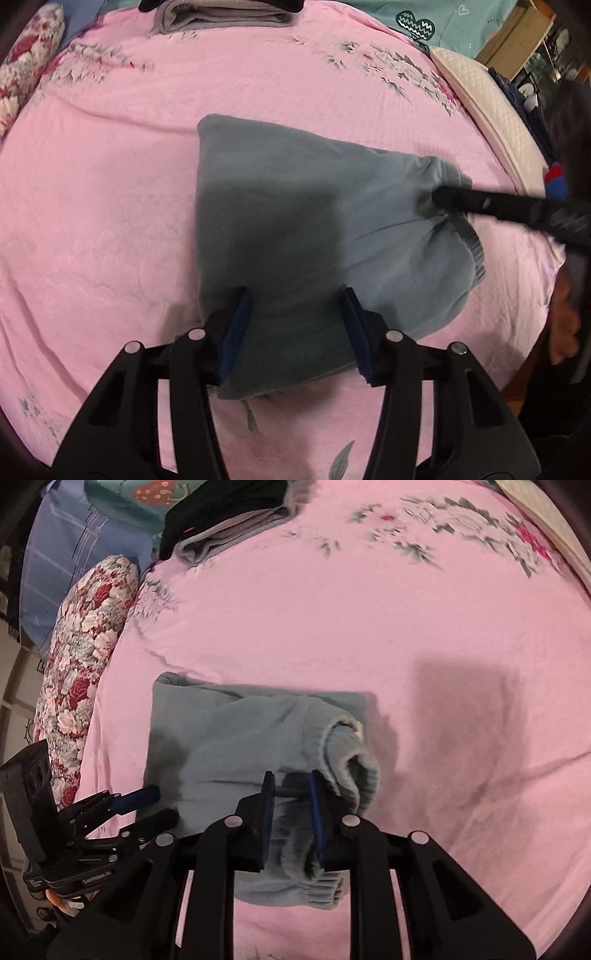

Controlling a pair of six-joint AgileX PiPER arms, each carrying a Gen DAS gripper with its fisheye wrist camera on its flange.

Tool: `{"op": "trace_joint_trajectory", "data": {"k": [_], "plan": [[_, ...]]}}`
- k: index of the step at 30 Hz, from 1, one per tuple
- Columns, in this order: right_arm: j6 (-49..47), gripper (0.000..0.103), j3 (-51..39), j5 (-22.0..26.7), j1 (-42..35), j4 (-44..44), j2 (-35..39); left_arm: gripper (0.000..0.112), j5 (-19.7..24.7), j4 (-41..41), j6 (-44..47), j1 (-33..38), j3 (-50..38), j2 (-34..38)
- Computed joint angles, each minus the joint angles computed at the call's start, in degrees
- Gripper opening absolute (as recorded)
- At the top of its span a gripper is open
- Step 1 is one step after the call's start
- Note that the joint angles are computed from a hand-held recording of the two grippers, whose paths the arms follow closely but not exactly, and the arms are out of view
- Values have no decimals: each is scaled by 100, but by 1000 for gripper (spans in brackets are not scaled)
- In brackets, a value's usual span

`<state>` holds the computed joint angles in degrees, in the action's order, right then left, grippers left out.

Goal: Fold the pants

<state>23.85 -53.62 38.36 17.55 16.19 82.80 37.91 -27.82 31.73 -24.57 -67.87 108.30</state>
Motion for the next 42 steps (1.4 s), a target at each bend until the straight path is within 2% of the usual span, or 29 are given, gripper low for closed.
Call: {"op": "trace_joint_trajectory", "data": {"k": [1, 2, 3, 5, 10, 16, 19, 20, 21, 22, 25, 27, 31, 34, 36, 37, 38, 39, 42], "plan": [[-389, 30, -255, 41, 48, 262, 100, 51, -131, 103, -49, -65, 82, -55], [-645, 38, -644, 155, 126, 375, 300, 51, -218, 183, -93, -109, 137, -88], [-690, 42, -1089, 303, 231, 259, 567, 51, -266, 262, -134, -135, 168, -116], [-776, 42, -1984, 677, 366, 47, 1199, 51, -317, 374, -214, -179, 201, -150], [-1539, 42, -3571, 1508, 204, 551, 2612, 51, -280, 362, -165, -157, 162, -127], [-1623, 42, -4416, 2060, 271, 308, 3369, 51, -214, 282, -89, -112, 111, -93], [-1534, 42, -4705, 2219, 372, 74, 3674, 51, 74, -31, 186, 106, 34, -76], [-1467, 37, -4602, 2082, 402, -12, 3659, 51, 219, -215, 355, 244, 20, -77], [-1384, 19, -4548, 2003, 413, -38, 3664, 51, 325, -349, 484, 362, 27, -86], [-1343, 12, -4533, 1988, 387, 46, 3687, 51, 450, -496, 614, 499, 40, -96], [-994, 10, -4453, 1739, 447, -158, 3615, 51, 689, -819, 856, 762, 89, -133], [-749, 10, -4494, 1654, 454, -247, 3634, 51, 609, -741, 864, 702, 132, -153], [-712, 10, -4740, 1790, 542, -357, 3920, 51, 441, -591, 743, 566, 119, -75], [-815, 19, -4804, 2020, 405, -88, 3887, 51, 653, -553, 669, 592, 26, -118], [-749, 31, -4555, 2043, 303, -30, 3537, 51, 860, -634, 676, 790, -75, -185], [-658, 36, -4331, 1977, 293, -179, 3239, 52, 928, -634, 577, 849, -217, -160], [-586, 48, -3939, 1797, 277, -366, 2780, 53, 1008, -658, 548, 978, -305, -154], [-538, 53, -3533, 1618, 245, -487, 2334, 57, 1124, -620, 452, 1083, -449, -81], [-477, 60, -2295, 1327, -31, -327, 1161, 57, 1730, -702, 256, 1297, -1083, 447]]}}
